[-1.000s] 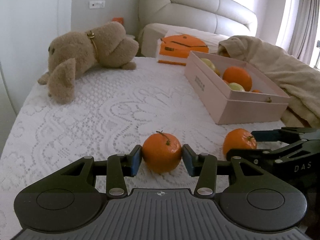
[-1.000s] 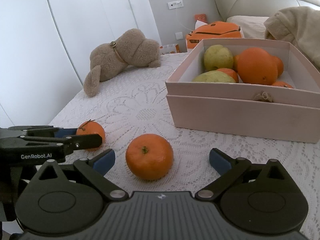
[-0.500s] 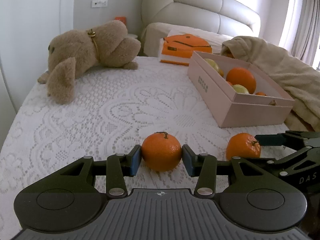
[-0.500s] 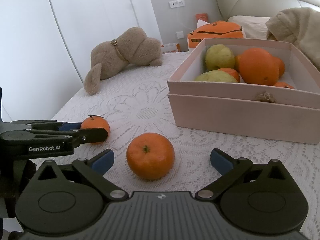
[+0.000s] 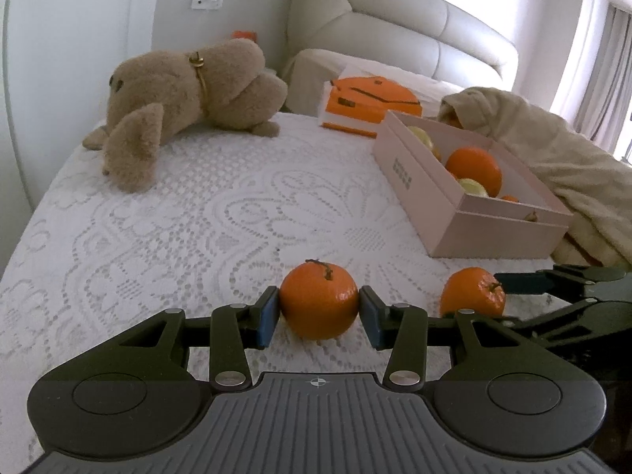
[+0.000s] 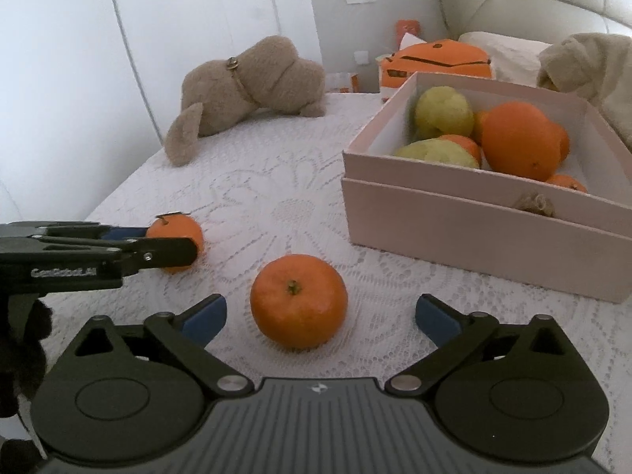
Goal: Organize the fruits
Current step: 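Close the left gripper on a tangerine while the right gripper closes on another, then carry both tangerines over the pink box and open both grippers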
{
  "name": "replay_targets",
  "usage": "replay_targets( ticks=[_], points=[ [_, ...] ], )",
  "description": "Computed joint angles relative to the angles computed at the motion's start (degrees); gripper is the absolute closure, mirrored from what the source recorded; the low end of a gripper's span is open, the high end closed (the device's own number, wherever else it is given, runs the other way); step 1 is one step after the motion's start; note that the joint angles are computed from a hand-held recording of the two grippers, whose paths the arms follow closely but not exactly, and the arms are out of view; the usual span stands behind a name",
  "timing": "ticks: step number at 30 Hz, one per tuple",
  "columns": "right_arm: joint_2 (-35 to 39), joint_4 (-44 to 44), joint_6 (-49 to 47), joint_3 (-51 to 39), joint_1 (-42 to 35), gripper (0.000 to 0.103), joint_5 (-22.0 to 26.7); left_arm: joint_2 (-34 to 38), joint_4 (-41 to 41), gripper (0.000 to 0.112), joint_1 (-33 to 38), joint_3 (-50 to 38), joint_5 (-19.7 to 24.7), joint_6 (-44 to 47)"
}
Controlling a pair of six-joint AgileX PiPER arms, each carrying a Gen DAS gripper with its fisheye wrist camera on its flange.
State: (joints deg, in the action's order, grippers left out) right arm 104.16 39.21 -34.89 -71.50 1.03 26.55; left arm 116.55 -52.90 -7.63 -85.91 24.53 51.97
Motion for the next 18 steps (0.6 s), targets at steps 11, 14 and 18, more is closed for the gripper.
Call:
replay_targets(
  ticks=[11,14,18],
  points=[
    [-1.2,-27.5,22.8,-1.9,7.1,0.048,-2.2,0.2,0.4,0.063,0.1,-0.2,1.1,-2.4],
    [-1.0,-28.1,23.0,-2.8,7.6,0.054,-1.1,0.2,1.4,0.063,-0.2,-0.2,0.8,-3.6],
    [-0.5,-26.7,22.8,-3.3,7.1,0.054,-0.5,0.8,2.5,0.063,-0.3,-1.1,0.9,-5.5]
  ],
)
